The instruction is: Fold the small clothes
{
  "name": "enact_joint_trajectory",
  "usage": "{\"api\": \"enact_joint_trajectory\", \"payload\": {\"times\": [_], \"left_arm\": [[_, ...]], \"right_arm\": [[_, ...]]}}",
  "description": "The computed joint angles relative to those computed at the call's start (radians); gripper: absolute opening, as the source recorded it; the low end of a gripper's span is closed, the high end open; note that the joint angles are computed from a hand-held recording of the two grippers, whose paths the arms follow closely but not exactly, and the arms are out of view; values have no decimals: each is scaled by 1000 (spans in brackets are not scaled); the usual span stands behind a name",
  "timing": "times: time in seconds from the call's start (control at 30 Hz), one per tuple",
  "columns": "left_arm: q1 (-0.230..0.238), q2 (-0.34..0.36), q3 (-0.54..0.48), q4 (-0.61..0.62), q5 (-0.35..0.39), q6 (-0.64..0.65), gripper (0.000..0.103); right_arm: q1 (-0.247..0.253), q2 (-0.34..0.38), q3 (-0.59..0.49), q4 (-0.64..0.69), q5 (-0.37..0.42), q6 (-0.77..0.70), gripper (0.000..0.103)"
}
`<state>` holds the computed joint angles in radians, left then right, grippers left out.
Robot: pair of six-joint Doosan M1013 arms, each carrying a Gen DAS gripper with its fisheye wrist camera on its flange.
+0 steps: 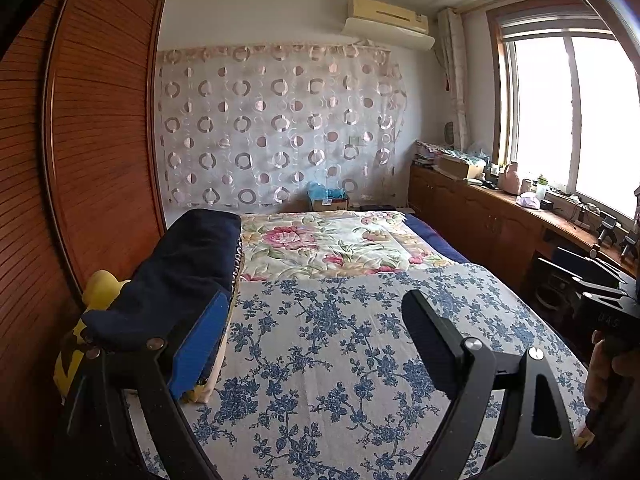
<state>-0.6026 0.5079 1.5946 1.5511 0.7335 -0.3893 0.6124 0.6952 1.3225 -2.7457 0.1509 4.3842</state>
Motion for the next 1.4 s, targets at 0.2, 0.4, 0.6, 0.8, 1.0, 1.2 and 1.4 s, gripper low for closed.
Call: {"api": "enact_joint_trajectory", "payload": {"times": [0.2, 0.4, 0.6, 0.8, 1.0, 1.2, 1.4], "left_arm": [[0, 1, 0, 1, 1, -1, 89], [0, 2, 0, 0, 1, 1, 89], [0, 2, 0, 4, 2, -3, 89], [0, 3, 0, 5, 2, -3, 89], [-1, 3, 2, 10, 5, -9, 89], [0, 2, 0, 6, 6, -3, 89], [1, 3, 0, 9, 4, -7, 89]], "right_arm": [[-5, -9, 11, -47, -1, 44, 78], [-10, -17, 20, -89, -2, 82, 78], [-16, -25, 28, -129, -3, 119, 78], [-22, -33, 37, -187, -1, 175, 78], [-22, -35, 39, -179, 0, 168, 79], [-24, -35, 43, -221, 7, 212, 78], [-26, -33, 40, -242, 2, 231, 78]]}}
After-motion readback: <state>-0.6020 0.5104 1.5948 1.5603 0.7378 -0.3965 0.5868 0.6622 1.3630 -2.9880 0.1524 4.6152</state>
